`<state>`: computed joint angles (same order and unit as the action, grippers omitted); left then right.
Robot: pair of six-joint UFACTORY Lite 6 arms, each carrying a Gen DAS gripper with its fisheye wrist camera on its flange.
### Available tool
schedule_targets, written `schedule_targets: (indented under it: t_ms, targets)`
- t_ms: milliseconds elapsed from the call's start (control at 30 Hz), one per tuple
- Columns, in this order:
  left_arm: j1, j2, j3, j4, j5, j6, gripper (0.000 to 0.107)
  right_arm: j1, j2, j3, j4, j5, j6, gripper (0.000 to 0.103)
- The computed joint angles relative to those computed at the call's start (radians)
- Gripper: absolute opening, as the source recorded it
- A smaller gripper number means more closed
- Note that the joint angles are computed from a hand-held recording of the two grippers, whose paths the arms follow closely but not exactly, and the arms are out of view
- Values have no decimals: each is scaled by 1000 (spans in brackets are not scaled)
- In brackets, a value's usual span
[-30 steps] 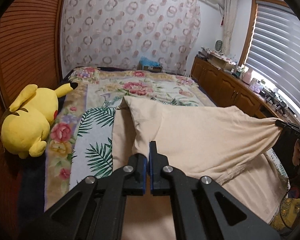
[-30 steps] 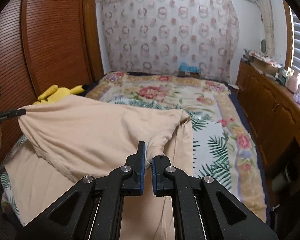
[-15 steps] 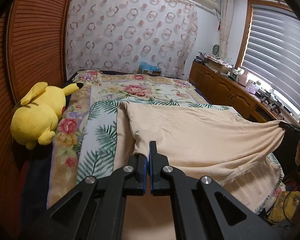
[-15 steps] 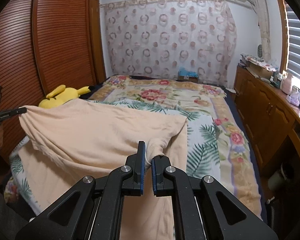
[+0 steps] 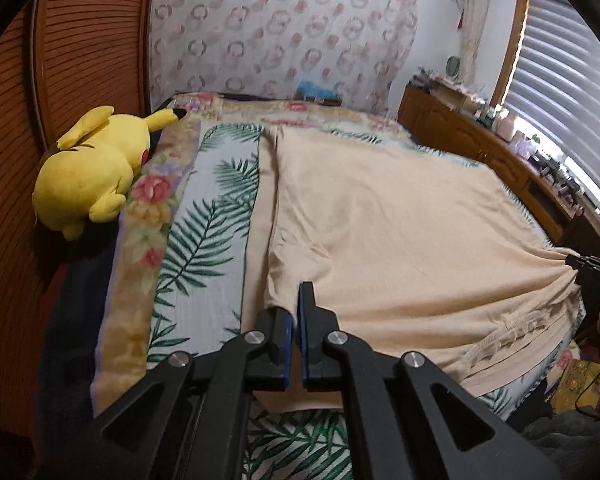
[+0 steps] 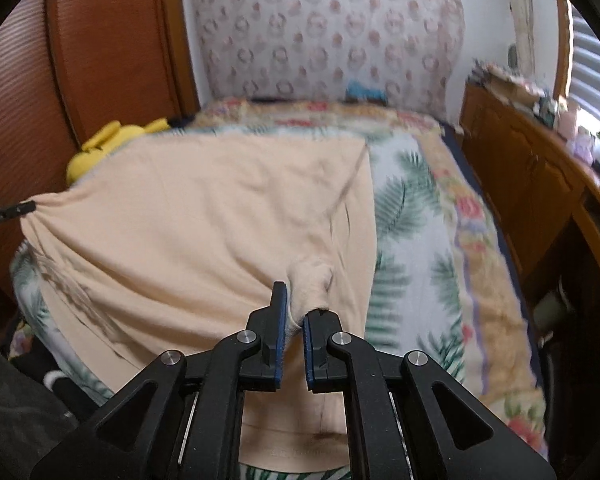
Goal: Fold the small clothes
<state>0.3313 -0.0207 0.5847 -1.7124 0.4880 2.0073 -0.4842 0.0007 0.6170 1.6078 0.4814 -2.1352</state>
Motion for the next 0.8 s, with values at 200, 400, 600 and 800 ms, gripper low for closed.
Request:
schedule_targets:
  t_ms: [200, 400, 600, 800]
  targets:
    - [5, -61, -29, 19, -4, -11, 20, 9, 16, -6, 114, -44, -117, 23]
    - [22, -113, -26, 67, 7, -45, 41, 24, -84, -14, 143, -51, -110, 42]
    - [21, -97, -15, 39, 4, -20, 59, 56, -123, -12, 138, -44, -83, 49]
    - [-35, -30, -22, -87, -55, 93, 59, 185, -3, 7, 326, -71, -236, 50]
